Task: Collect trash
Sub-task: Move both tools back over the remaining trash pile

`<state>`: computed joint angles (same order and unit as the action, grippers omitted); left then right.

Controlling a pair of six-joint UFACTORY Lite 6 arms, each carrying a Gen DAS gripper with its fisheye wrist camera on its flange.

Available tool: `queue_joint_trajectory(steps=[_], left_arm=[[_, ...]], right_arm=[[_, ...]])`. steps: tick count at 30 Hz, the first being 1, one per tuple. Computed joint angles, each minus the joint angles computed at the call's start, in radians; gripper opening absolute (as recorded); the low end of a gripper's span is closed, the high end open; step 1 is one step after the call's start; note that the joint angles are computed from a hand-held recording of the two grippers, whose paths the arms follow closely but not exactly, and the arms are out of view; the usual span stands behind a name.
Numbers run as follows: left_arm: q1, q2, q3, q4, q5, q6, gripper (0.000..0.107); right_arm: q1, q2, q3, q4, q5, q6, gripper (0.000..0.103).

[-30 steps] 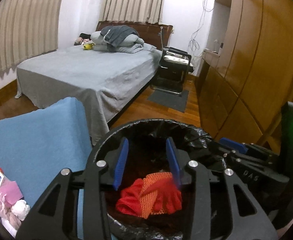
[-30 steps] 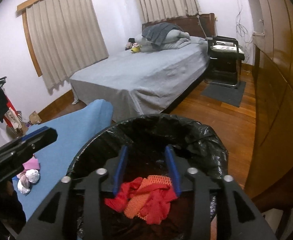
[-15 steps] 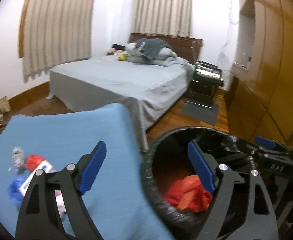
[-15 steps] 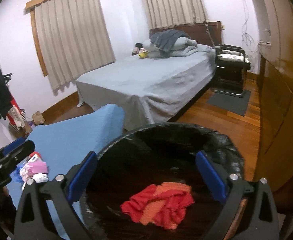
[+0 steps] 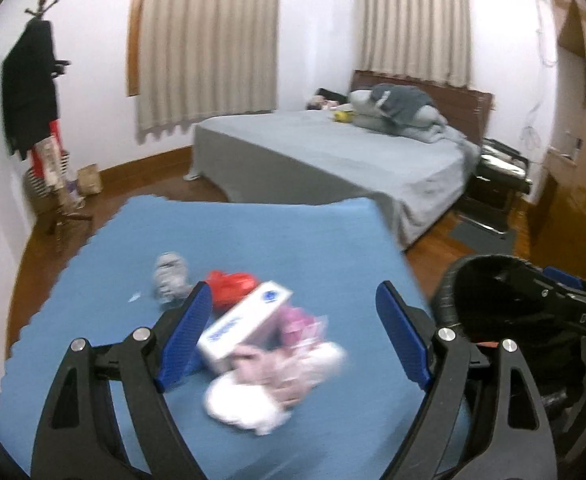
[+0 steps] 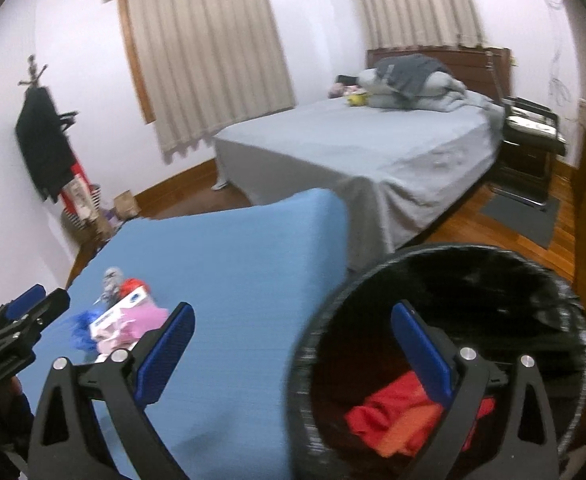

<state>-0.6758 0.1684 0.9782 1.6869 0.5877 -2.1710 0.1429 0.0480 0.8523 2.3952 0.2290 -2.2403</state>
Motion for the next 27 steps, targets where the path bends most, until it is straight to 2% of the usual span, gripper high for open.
queue_joint_trajectory(steps=[8,13,16,27], left_arm=[[0.126,-0.117,-0.186,0.066,-0.021,-0.068,0.081],[0.185,-0.125,-0.259,0.145,-0.040,-0.153,0.081],[0.218,-0.115,-0.289,0.202,-0.054,-0.209,0.081],[0.296,-0.020,-0.291,0.361,-0.080,-0.353,0.081]], right_arm=[[0.205,0.157,0.097,0.413,-0.018,-0.375,0.097],[0.281,0.262,0.151,0.534,-0.009,-0.489,0.097],[0.312,0.327,0.190,0.548,-0.009,-0.502,0.096],[0.373,0.502,0.341,0.310,-0.044,-0.285,0.086]])
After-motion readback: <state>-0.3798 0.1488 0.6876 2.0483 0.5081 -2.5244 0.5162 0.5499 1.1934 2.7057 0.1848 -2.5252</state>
